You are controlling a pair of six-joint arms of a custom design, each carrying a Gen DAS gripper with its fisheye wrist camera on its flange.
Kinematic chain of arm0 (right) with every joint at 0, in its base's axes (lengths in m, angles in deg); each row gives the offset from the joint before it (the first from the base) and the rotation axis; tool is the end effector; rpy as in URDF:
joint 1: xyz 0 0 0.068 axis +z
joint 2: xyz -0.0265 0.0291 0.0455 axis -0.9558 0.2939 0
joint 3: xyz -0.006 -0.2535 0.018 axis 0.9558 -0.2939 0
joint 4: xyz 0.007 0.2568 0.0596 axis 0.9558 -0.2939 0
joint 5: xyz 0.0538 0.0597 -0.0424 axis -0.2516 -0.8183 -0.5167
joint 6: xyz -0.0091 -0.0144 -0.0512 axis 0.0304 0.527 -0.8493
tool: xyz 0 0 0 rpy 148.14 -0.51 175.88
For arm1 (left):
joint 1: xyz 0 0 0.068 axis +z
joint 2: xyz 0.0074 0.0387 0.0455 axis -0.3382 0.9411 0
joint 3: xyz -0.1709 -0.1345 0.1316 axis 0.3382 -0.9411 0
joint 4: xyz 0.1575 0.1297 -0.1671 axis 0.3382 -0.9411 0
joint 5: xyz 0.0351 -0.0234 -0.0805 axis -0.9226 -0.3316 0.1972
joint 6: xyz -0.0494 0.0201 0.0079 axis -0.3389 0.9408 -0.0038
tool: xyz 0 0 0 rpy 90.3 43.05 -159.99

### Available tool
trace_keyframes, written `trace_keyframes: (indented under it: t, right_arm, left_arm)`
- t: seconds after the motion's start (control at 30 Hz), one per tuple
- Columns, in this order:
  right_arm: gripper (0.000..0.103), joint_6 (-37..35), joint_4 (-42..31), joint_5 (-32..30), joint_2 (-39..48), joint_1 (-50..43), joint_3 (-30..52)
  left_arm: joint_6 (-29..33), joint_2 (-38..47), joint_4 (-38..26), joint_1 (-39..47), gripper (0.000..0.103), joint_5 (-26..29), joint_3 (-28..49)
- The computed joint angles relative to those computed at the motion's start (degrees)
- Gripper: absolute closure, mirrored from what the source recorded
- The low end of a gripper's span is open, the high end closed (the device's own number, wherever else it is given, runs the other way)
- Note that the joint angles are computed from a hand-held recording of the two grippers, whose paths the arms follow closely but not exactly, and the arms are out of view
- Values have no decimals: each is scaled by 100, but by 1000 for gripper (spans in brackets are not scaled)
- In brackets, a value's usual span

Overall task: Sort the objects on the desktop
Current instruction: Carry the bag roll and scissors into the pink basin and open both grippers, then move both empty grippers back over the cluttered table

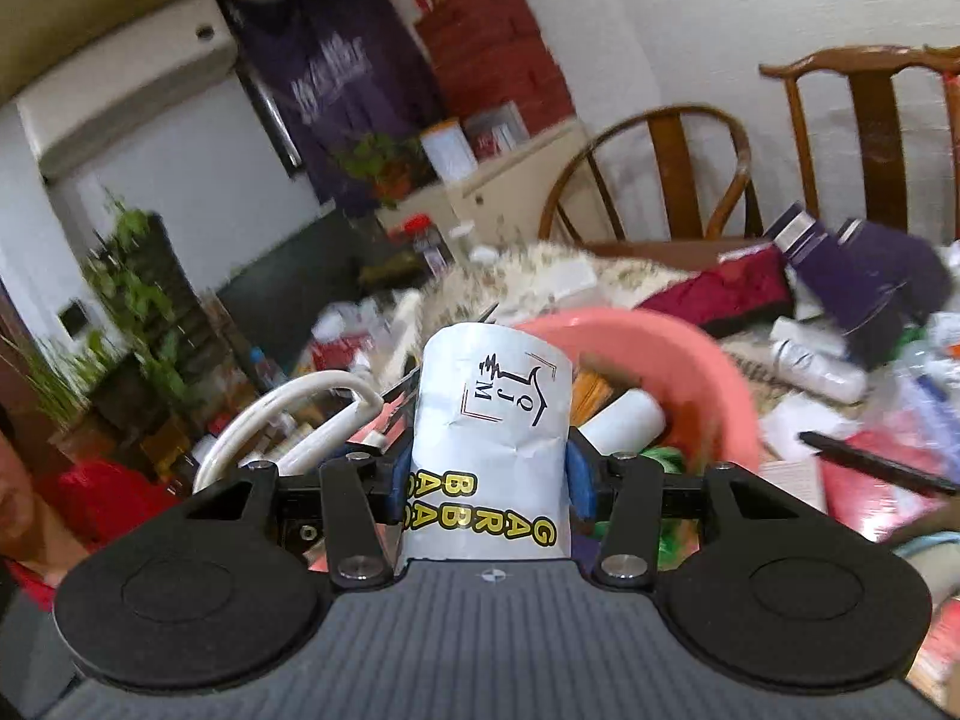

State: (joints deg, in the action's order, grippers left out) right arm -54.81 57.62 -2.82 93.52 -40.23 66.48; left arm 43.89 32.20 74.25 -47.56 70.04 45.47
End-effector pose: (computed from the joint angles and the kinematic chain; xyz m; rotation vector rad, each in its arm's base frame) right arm 0.3304 0.2193 0.2448 -0.2683 2.1369 0.7796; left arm 0.2226 -0.1036 0.1905 0.0273 1.8009 -0.1658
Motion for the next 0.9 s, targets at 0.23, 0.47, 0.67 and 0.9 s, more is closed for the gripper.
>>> trace_keyframes:
  t: [0.23,0.47,0.67,0.9]
  right_arm:
    - [35,19,-328,480,1334,265,1083]
    - [31,-33,93,510,745,47,256]
    - [14,-929,1220,1214,-1353,-101,-2204]
    - [2,-2514,1836,1649,-3956,-1199,-5245]
  left_arm:
    - [-220,1220,164,1209,71,819,332]
    - [-244,417,117,1220,52,490,-193]
    - [169,-1062,-211,-398,29,-1059,-775]
    - [-90,1326,845,-2648,18,-1446,-66]
